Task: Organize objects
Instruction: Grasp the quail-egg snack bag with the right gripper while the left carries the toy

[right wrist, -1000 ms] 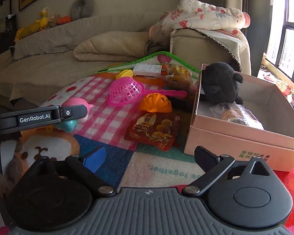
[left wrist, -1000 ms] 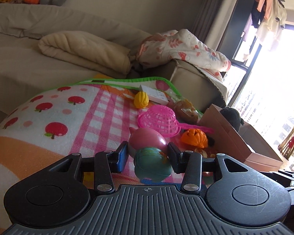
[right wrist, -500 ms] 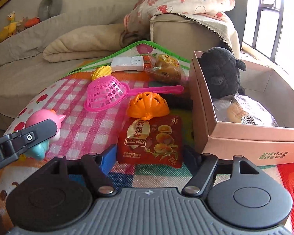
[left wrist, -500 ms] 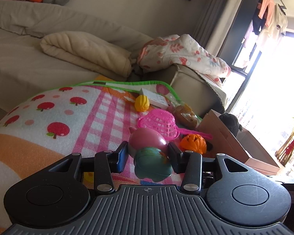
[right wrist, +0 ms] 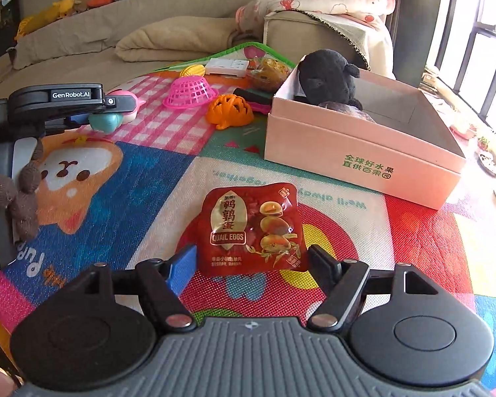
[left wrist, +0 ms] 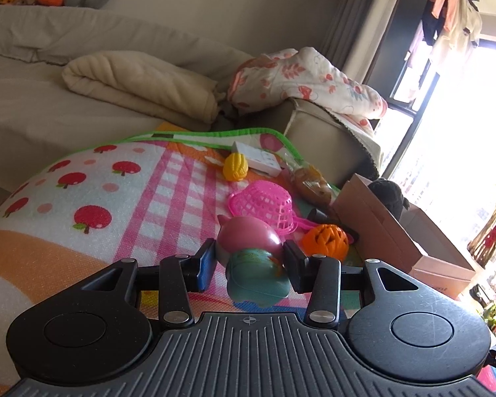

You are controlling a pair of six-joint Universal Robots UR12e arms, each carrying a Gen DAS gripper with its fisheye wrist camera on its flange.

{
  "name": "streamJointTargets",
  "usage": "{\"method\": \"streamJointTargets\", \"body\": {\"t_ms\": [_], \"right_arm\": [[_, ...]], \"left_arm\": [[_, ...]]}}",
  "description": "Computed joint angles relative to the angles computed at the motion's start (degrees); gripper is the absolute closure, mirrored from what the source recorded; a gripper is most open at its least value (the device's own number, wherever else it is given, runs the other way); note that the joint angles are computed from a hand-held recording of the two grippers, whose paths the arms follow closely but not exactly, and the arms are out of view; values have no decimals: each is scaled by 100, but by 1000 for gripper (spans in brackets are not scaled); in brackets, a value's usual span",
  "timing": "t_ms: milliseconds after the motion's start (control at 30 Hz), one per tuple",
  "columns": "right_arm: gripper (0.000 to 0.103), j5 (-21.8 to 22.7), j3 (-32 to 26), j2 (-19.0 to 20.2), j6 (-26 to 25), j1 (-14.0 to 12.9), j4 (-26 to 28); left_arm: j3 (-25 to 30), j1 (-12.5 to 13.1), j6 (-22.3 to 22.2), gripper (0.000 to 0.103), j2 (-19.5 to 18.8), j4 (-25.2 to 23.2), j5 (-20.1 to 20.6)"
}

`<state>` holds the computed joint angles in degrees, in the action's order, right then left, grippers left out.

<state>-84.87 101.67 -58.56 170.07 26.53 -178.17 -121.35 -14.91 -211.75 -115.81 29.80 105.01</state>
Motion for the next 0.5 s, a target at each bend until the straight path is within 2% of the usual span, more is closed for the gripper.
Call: {"method": "streamJointTargets", "body": {"t_ms": [100, 233, 300, 400, 500], "right_arm": [[20, 64, -125, 119, 66, -13, -141], [20, 189, -386, 280, 327, -40, 102], [30, 314, -343, 243, 175, -64, 97], [30, 413, -125, 113, 52, -125, -90], [30, 459, 144, -67, 114, -240, -352]], "left_arm": [[-7, -68, 217, 55, 119, -349, -122], [-39, -219, 553, 55, 328, -848, -328], [-47, -313, 767, 55, 425, -1075, -386], [-15, -439, 977, 55, 524, -1412, -508], [97, -541, 1126, 55, 534, -1518, -640]]}}
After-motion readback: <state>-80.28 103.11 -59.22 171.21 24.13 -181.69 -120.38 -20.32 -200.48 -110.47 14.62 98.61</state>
